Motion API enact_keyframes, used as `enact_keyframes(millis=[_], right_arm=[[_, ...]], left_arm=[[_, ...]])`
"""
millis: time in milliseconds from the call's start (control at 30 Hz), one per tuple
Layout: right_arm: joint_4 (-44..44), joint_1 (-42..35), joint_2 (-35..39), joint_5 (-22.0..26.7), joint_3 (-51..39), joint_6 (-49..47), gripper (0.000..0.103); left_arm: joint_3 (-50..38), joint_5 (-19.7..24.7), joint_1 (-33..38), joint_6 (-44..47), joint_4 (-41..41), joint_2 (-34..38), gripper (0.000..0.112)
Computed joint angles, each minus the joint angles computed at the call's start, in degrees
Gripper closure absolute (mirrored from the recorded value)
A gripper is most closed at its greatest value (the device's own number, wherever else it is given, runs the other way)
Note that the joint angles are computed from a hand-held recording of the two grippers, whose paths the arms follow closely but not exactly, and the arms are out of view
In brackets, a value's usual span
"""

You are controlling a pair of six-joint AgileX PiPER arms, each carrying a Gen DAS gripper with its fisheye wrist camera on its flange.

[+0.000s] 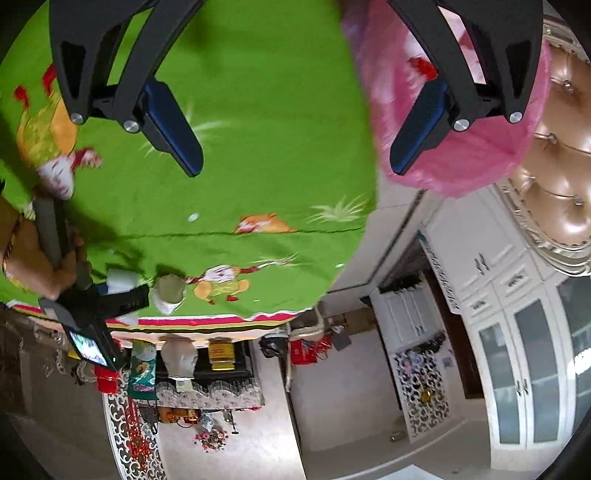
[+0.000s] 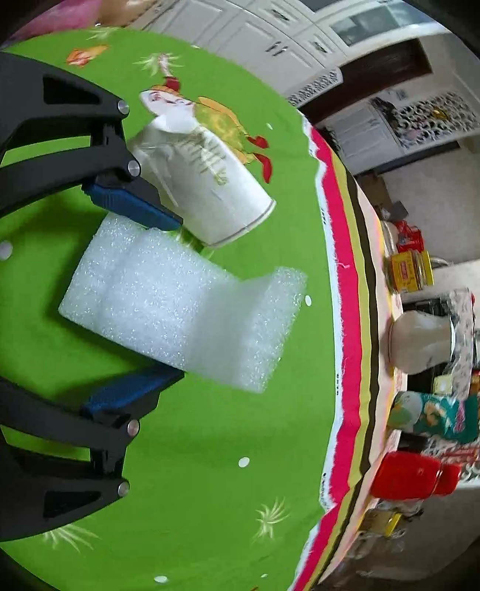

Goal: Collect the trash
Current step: 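Grasp the white foam block with the right gripper while the left grasps the white paper cup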

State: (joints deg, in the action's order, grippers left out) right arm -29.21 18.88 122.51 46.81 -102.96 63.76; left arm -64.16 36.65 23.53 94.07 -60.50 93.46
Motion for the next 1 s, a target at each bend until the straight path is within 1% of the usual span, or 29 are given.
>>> enact_keyframes(millis=[67, 133, 167, 233, 267, 367, 433, 500, 533, 567, 600, 633, 667, 700, 800, 867, 900, 1000], right_arm=[[-0.5, 0.02, -2.46, -2.29, 4.26, -0.6, 0.041], [-0.98, 0.15, -4.45, -3.2, 7.35, -0.98, 0.042], [-1.94, 0.34, -6.49, -4.32, 10.51, -0.42, 0.043], [-2.57, 0.16, -10.11, -7.46, 15.98, 0.11, 0.043], [-3.47, 0.45, -12.81, -8.8, 19.84, 0.73, 0.043], [-6.72, 1.83, -18.3, -9.65, 27.47, 2.7, 0.043], [-9.22, 2.85, -22.42, -9.71, 33.35, 4.86, 0.043], [-12.02, 3.44, -25.62, -9.73, 38.35, 7.92, 0.043], [-11.48, 2.59, -27.2, -11.5, 40.67, 8.19, 0.043], [-12.12, 1.51, -29.62, -14.16, 43.93, 10.75, 0.043], [-12.79, 0.87, -30.72, -15.19, 45.46, 12.65, 0.043], [-11.95, -0.04, -31.15, -16.06, 46.15, 12.57, 0.043], [-9.37, -1.1, -30.97, -17.18, 46.22, 10.2, 0.043], [-7.42, -1.76, -30.78, -18.02, 46.15, 8.18, 0.043], [-8.19, -0.51, -30.21, -15.43, 45.0, 8.44, 0.043], [-8.17, -0.47, -29.98, -15.04, 44.7, 8.22, 0.043], [-8.08, -0.57, -30.05, -15.14, 44.79, 8.12, 0.043], [-7.95, -0.57, -29.71, -14.61, 44.29, 7.68, 0.043]], left_arm=[[-4.12, 1.52, -3.32, -8.59, 4.7, 1.96, 0.014], [-8.2, 2.54, -7.06, -15.78, 7.9, 4.18, 0.014], [-9.69, 2.66, -8.45, -18.32, 9.26, 5.03, 0.014], [-14.86, 2.29, -14.08, -26.81, 14.33, 8.38, 0.014], [-16.62, 2.12, -15.95, -29.07, 15.85, 9.59, 0.014], [-24.64, 0.58, -24.28, -40.91, 24.97, 15.95, 0.014], [-31.3, 3.54, -27.66, -47.34, 28.89, 20.94, 0.014], [-36.48, 4.7, -30.38, -53.68, 32.45, 24.92, 0.014], [-39.77, 5.55, -31.76, -56.45, 33.97, 27.34, 0.014], [-42.23, 6.21, -32.78, -58.31, 35.25, 29.12, 0.014], [-45.67, 6.62, -34.42, -61.87, 38.52, 31.63, 0.015], [-48.51, 6.78, -35.8, -65.01, 41.63, 33.66, 0.015], [-51.46, 7.37, -36.92, -67.19, 43.86, 35.72, 0.015], [-53.45, 8.06, -37.38, -67.9, 44.63, 37.05, 0.015], [-65.4, 13.5, -39.65, -73.56, 49.28, 43.58, 0.019], [-71.97, 16.85, -40.52, -75.66, 50.59, 46.83, 0.019], [-77.19, 19.77, -41.13, -76.89, 51.63, 49.47, 0.019], [-85.09, 23.93, -43.25, -78.91, 55.3, 53.68, 0.02]])
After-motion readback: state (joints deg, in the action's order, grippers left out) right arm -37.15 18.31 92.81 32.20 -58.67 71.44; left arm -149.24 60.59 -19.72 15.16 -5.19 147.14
